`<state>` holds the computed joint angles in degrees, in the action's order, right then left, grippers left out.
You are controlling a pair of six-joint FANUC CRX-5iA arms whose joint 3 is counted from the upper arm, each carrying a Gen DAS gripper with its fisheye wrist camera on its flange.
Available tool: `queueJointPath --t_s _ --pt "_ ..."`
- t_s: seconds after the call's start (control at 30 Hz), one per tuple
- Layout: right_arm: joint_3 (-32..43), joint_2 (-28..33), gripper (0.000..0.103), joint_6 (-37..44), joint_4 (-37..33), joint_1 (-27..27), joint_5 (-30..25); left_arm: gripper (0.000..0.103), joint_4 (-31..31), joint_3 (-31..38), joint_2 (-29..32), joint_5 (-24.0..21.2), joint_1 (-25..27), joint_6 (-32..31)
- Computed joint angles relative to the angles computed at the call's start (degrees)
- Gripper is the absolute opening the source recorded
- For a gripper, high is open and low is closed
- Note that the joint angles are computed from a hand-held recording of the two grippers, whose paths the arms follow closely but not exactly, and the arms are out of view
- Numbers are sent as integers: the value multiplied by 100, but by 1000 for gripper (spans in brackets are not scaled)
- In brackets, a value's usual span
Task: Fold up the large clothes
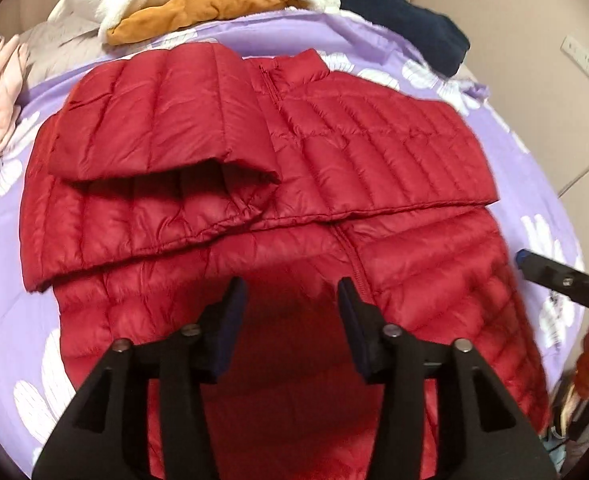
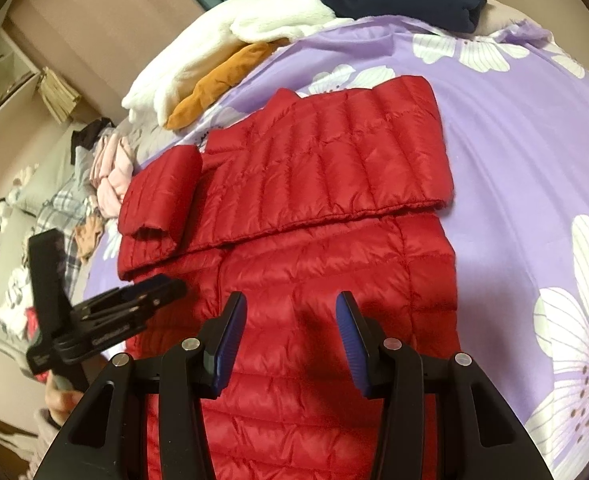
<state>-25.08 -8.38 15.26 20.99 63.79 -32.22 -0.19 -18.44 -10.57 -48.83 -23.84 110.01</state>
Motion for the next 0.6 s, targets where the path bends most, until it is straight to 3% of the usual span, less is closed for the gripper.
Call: queueJointPath --t_s 0.07,0.3,0.43,0.6 --pt "8 -2 48 -1 -23 -7 4 55 49 -115 -163 90 0 117" --pt "13 -17 51 14 -1 20 46 57 180 -542 -742 276 20 437" --pt "67 24 51 74 -19 53 49 59 -340 -591 -1069 130 -154 1159" --pt "188 110 51 234 -119 92 35 61 -574 -755 -1386 2 -191 1616"
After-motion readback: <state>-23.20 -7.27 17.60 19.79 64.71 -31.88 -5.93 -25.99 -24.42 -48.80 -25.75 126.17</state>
